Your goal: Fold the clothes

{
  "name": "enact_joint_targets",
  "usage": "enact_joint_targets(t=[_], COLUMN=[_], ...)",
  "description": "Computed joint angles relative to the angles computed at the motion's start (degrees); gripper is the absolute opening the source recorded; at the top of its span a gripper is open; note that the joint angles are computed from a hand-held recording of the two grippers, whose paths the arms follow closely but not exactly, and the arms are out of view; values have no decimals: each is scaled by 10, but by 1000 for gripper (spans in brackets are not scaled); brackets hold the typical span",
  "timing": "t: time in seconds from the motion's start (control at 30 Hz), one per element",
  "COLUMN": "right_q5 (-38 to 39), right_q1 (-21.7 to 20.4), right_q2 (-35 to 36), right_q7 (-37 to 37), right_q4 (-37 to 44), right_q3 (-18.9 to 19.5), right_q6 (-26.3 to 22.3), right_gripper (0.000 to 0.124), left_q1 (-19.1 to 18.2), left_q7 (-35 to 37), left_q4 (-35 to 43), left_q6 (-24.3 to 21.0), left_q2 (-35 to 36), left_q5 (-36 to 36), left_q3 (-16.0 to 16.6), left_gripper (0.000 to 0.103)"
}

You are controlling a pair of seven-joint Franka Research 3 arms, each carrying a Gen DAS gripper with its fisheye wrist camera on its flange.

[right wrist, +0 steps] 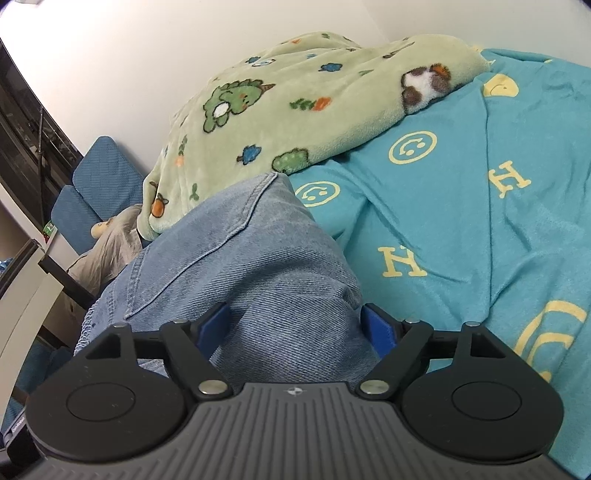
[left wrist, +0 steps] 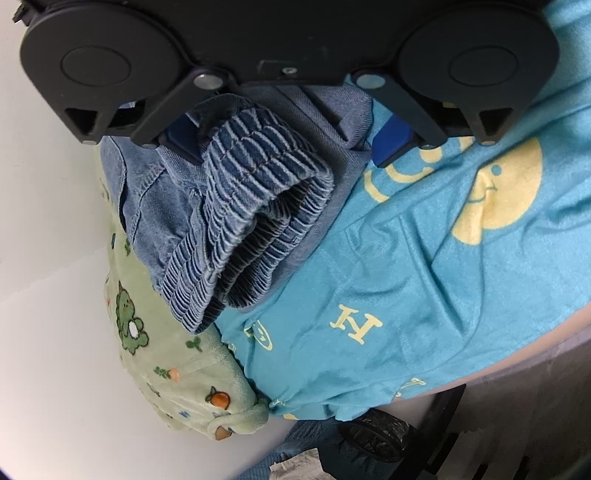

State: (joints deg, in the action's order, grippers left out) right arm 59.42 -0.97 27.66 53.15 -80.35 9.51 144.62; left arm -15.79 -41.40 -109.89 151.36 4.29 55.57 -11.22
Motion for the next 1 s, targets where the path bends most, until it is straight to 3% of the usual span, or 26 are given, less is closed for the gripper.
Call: enact_joint_targets(t=[0.3, 0.53, 0.57, 0.7, 0.83, 1.0], right_q5=[60, 39, 38, 27, 28, 64], right_q1=[-22, -6, -5, 1, 7, 4], right_q2=[2, 9, 10, 1, -17, -38], right_q7=[-38, -41, -42, -55, -79, -105], right_q4=[9, 14, 14, 8, -7, -9], right_q3=[16, 5, 6, 6, 7, 12], right_q6=[-37, -30, -27, -8, 14, 20], right_gripper=[79, 80, 76, 43, 32, 26], left_q1=[-7, -13, -15, -24, -31, -42], left_q7=[17, 37, 43, 69, 73, 69], left_q4=[20, 43, 49, 63, 73, 94], left_q6=[-19, -35, -42, -64, -82, -115], left_q2=[7, 33, 38, 42, 41, 37], left_q5=[11, 9, 8, 3, 4, 37], left_q3=[-1, 5, 6, 8, 8, 5], left_gripper=[82, 81, 80, 51, 41, 36])
